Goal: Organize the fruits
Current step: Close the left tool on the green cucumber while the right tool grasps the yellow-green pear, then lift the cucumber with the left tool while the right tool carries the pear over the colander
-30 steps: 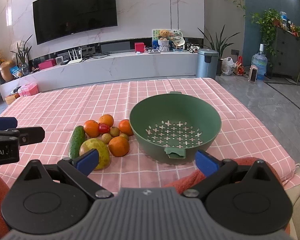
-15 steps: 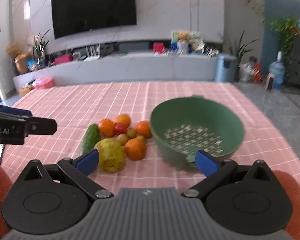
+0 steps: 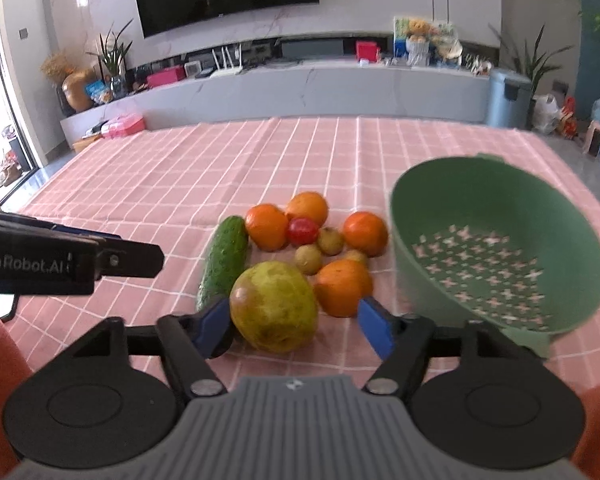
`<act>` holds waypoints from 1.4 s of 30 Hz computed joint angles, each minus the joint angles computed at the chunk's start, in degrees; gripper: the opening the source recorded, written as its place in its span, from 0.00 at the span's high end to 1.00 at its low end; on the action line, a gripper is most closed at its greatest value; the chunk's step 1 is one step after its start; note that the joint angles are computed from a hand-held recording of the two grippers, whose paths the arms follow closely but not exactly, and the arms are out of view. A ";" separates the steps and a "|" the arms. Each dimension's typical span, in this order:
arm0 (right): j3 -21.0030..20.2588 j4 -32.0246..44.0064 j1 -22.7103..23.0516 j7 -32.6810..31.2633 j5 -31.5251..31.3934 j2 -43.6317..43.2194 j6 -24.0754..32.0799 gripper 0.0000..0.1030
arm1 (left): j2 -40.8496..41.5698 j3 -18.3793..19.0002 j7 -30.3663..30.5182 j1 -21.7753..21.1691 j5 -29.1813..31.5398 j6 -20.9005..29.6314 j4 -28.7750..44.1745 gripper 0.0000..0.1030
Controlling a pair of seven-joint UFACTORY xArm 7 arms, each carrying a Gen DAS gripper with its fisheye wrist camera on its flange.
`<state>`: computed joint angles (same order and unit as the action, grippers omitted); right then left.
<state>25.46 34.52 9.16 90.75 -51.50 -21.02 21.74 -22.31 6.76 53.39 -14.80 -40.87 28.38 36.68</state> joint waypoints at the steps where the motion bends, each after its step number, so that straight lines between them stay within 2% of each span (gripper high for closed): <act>1: -0.41 0.43 -0.40 0.15 0.00 1.28 -0.94 0.38 | 0.91 0.00 -0.07 -0.06 -0.16 -0.22 0.36 0.55; 8: -3.66 1.61 -1.54 4.13 -1.53 7.73 -8.27 0.35 | 7.84 -1.80 -1.83 0.96 -1.34 -0.68 3.80 0.55; 12: -4.80 2.44 -1.73 6.35 -4.19 10.32 -10.85 0.35 | 12.07 -3.26 -4.45 3.09 -0.81 2.46 7.03 0.54; 14: -5.82 2.58 -1.46 7.42 -4.88 11.18 -12.37 0.35 | 13.36 -3.96 -5.20 4.08 -1.60 3.63 8.02 0.49; 16: -6.63 3.05 -1.12 7.71 -5.15 12.37 -13.25 0.37 | 14.69 -4.39 -5.73 5.05 -2.68 5.40 9.17 0.48; 19: -7.52 3.01 0.10 6.59 -4.20 12.33 -13.08 0.40 | 16.08 -5.30 -6.32 6.30 -4.06 6.89 10.27 0.48; 22: -8.45 2.13 2.37 0.98 1.49 11.13 -10.87 0.40 | 17.14 -5.99 -6.16 7.29 -5.27 7.95 11.13 0.48; 25: -7.73 0.56 3.82 -2.46 5.77 8.30 -6.63 0.40 | 17.92 -6.91 -7.16 7.80 -5.12 6.99 11.43 0.48; 29: -6.90 -1.47 3.09 -4.50 8.94 6.23 -6.88 0.39 | 18.57 -8.42 -8.99 7.36 -3.95 3.23 11.02 0.48; 31: -5.70 -1.31 1.50 -4.03 8.32 6.49 -7.37 0.39 | 18.88 -8.91 -9.07 6.90 -3.34 1.15 10.67 0.48; 35: -4.79 -1.07 -0.25 -2.91 7.60 7.24 -8.69 0.38 | 20.13 -8.96 -8.79 6.83 -5.23 0.13 11.08 0.48; 42: -4.50 0.57 -1.72 0.91 3.49 10.03 -10.27 0.39 | 19.92 -9.61 -4.12 6.21 -9.28 -3.19 9.99 0.52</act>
